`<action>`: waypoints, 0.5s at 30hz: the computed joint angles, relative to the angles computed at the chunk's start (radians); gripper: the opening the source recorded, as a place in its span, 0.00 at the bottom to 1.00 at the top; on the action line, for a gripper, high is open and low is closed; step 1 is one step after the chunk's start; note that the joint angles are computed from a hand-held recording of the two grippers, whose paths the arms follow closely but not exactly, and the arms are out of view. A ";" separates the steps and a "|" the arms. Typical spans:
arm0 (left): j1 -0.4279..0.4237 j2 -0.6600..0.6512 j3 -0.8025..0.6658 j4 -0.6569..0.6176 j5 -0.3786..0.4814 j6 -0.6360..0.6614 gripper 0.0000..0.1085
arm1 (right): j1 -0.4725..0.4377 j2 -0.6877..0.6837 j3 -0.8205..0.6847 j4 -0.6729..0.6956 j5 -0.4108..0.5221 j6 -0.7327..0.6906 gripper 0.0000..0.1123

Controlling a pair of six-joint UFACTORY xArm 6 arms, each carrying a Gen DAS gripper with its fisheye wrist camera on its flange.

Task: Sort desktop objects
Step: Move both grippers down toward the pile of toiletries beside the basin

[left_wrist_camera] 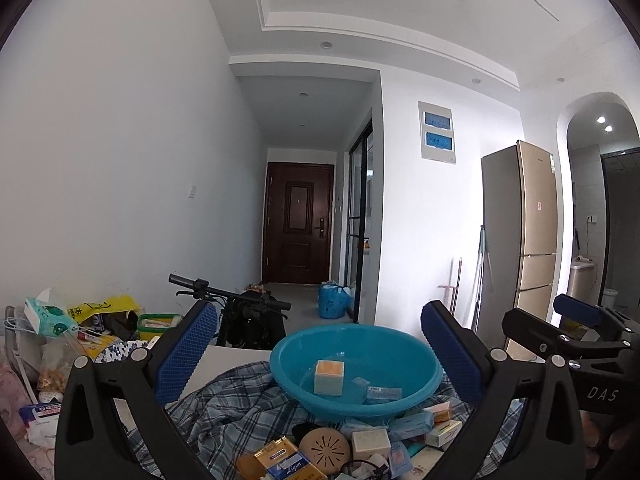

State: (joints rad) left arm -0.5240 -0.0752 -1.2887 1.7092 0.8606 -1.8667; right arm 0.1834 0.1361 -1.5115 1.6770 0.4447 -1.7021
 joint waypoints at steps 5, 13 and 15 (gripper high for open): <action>0.037 0.023 0.004 -0.058 -0.061 -0.001 0.95 | 0.005 0.033 0.000 -0.115 -0.012 0.097 0.91; 0.063 0.057 0.013 -0.115 -0.145 0.033 0.95 | 0.002 0.046 0.038 -0.237 -0.001 0.176 0.91; 0.065 0.071 0.008 -0.135 -0.152 0.051 0.95 | 0.005 0.065 0.037 -0.298 -0.005 0.229 0.91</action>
